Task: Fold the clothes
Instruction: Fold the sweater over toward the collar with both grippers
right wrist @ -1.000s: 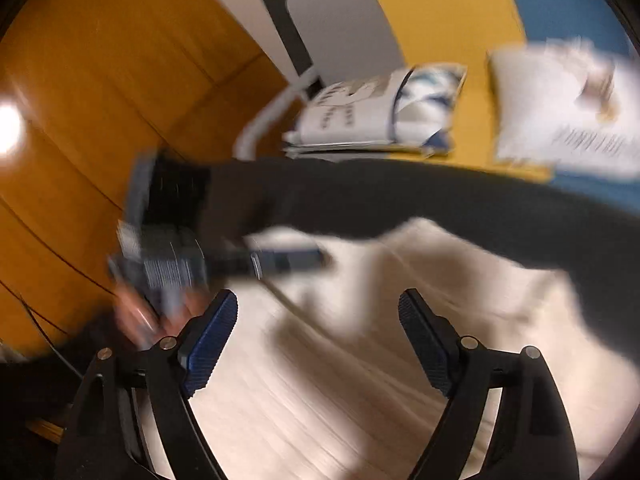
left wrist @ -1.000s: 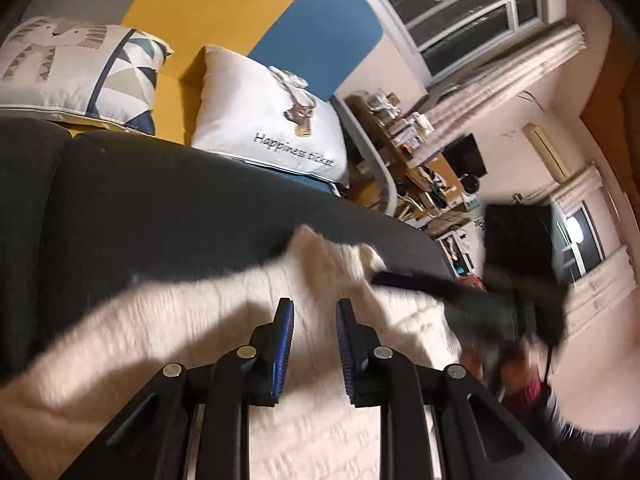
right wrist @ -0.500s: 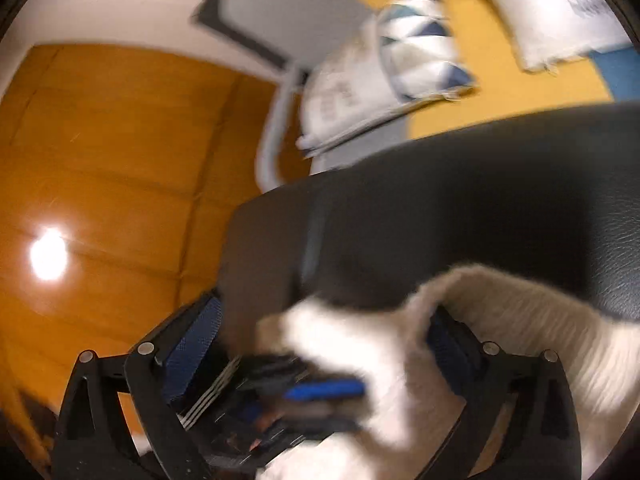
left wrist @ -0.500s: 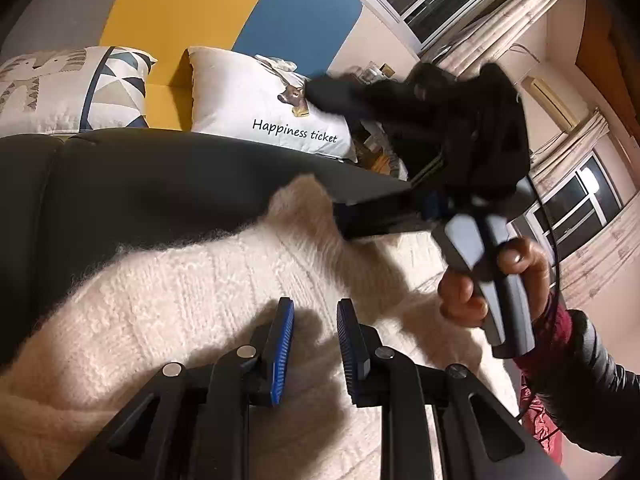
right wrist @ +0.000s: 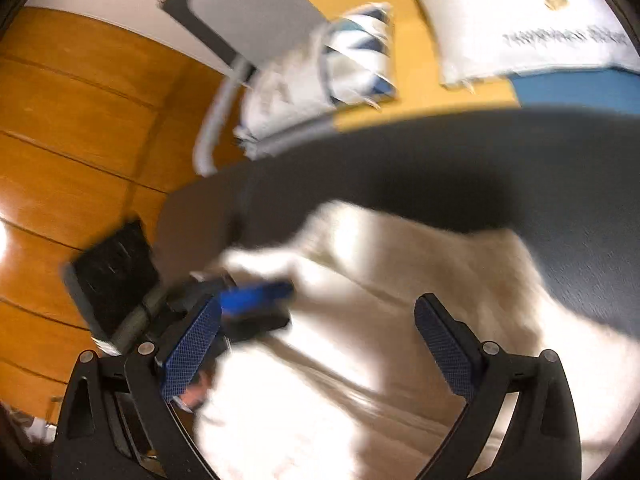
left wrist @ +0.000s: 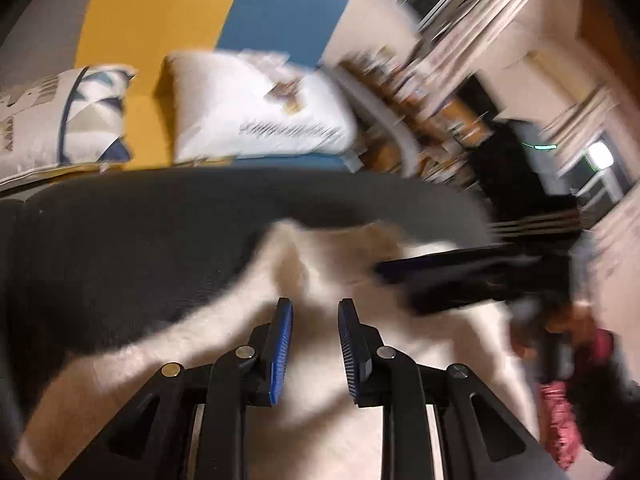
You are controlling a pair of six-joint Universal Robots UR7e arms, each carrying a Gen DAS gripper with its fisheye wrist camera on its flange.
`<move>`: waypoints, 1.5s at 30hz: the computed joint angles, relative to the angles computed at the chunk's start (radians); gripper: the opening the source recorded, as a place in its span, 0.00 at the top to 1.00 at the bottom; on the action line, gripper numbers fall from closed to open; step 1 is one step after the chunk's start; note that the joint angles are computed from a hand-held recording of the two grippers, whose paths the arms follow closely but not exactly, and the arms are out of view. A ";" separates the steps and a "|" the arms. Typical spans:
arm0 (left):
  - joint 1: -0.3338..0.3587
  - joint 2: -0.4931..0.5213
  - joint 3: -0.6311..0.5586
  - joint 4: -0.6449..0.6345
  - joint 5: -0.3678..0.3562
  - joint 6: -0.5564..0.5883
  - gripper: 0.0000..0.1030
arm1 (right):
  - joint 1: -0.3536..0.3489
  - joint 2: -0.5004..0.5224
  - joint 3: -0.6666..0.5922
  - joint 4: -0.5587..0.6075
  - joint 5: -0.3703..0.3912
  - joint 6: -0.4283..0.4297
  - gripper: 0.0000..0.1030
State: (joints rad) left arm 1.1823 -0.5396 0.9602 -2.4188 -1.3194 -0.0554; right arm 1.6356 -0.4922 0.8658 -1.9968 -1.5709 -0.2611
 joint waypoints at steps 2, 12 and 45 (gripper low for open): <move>0.006 0.014 -0.017 0.004 0.006 -0.026 0.84 | -0.021 -0.028 0.055 -0.080 0.031 0.016 0.06; 0.018 -0.025 0.051 -0.108 0.045 -0.137 0.82 | -0.036 -0.121 0.230 -0.220 0.065 0.009 0.05; -0.382 -0.914 1.508 -0.559 0.237 -0.738 0.69 | -0.443 -1.112 1.333 -0.328 0.297 -0.119 0.04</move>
